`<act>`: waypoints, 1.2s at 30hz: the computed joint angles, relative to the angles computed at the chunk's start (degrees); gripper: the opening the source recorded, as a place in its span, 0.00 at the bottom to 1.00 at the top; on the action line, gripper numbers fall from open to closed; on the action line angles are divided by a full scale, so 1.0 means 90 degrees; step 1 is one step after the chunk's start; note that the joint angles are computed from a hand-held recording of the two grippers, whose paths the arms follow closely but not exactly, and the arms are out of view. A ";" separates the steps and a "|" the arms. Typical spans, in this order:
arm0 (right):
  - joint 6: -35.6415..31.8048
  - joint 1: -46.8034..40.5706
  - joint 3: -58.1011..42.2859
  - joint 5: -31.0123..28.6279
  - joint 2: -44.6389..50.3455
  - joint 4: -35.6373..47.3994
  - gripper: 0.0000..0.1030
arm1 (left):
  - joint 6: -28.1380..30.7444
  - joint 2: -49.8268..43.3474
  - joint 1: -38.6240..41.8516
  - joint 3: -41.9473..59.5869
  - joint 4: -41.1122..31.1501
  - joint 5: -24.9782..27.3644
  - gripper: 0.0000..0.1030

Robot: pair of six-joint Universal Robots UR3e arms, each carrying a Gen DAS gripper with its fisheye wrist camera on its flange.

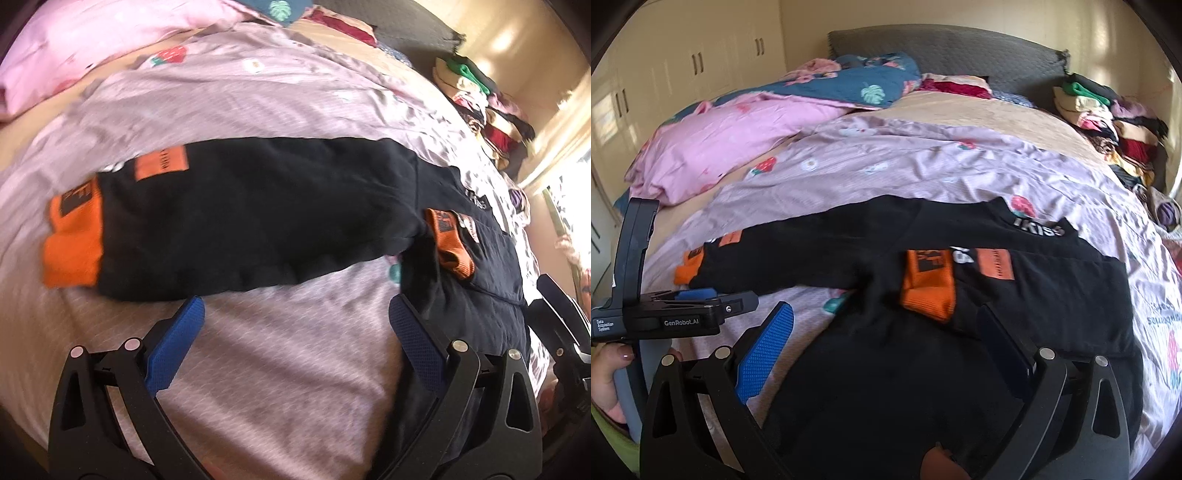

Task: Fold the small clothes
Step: 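Grasp the orange cuff of the other sleeve with the left tool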

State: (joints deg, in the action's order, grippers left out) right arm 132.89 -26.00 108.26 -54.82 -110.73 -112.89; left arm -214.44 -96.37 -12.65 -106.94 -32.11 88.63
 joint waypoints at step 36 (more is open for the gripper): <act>0.0269 -0.0100 0.0220 -0.0124 0.0238 -0.0232 0.96 | -0.0399 0.1273 0.1987 -0.1821 0.1531 -0.0135 0.06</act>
